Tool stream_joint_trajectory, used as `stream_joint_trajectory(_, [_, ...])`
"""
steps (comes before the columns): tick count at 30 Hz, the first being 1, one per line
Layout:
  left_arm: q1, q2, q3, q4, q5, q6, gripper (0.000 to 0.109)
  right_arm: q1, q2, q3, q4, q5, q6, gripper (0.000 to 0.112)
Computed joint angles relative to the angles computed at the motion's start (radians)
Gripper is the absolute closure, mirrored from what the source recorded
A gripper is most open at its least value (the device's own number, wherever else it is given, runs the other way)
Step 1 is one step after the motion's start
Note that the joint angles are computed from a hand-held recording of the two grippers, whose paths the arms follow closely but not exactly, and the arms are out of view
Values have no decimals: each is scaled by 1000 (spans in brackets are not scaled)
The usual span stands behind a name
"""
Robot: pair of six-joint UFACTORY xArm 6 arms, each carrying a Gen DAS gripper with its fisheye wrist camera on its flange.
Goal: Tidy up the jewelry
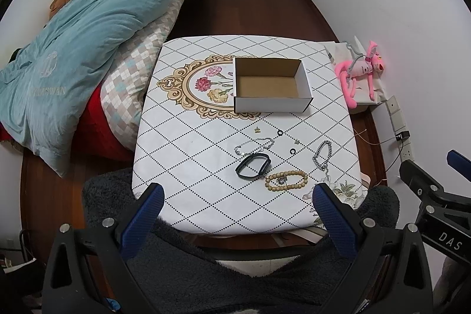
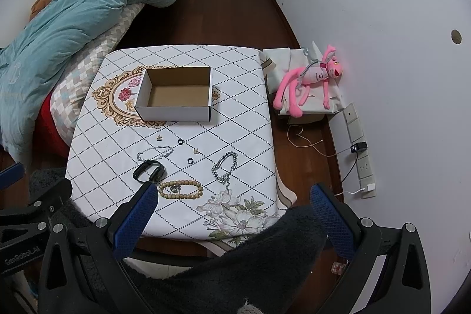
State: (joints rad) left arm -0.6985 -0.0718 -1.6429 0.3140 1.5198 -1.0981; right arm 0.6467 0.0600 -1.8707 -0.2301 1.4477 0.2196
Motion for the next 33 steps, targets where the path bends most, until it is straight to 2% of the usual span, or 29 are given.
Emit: stream_joint_trajectory(33, [-9,-24,40,29,-28,-17,6,-3,-2,-12,-2,1,3,9])
